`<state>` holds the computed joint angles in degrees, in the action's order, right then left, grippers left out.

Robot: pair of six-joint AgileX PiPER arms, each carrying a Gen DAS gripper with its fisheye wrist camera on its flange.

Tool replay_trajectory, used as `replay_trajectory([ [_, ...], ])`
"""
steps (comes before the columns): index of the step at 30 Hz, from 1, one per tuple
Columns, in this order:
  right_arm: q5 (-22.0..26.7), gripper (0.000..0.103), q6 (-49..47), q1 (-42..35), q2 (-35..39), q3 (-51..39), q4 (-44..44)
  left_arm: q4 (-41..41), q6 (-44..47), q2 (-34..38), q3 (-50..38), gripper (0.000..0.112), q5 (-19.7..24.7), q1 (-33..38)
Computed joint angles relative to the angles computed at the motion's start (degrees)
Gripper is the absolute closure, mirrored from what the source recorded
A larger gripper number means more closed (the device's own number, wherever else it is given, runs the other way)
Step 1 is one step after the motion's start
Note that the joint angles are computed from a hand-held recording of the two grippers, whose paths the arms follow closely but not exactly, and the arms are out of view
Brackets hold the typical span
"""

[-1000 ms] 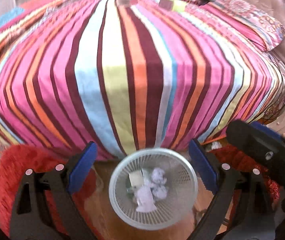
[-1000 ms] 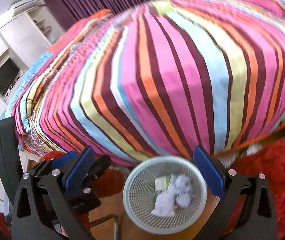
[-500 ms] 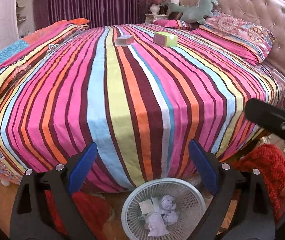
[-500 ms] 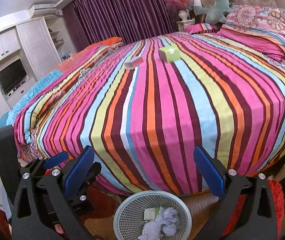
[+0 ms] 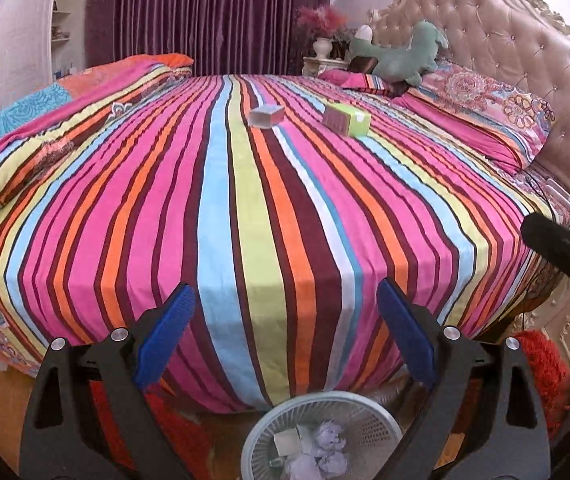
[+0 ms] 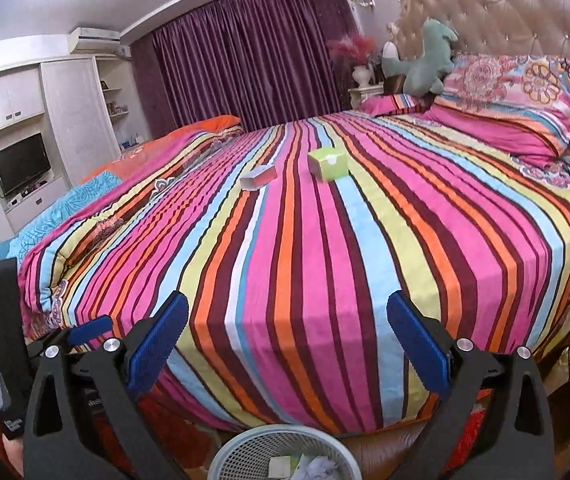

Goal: Collect trash
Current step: 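Lift both open tools away from the wastebasket toward the bed, then move both open tools toward the white box and lime-green box on the bed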

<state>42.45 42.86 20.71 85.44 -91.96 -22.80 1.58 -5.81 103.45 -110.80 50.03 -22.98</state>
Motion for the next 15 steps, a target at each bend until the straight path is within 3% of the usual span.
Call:
replay_trajectory([
  [8, 4.86, 0.008, -8.56, -2.44, 3.23, -6.11, 6.41, -0.53, 2.45, 3.57, -6.21, 0.022, 2.98, 0.01],
  [15, 5.23, 0.008, -11.83, -3.73, 5.03, -8.95, 8.80, -1.61, 4.62, 7.92, -14.55, 0.022, 6.14, 0.40],
])
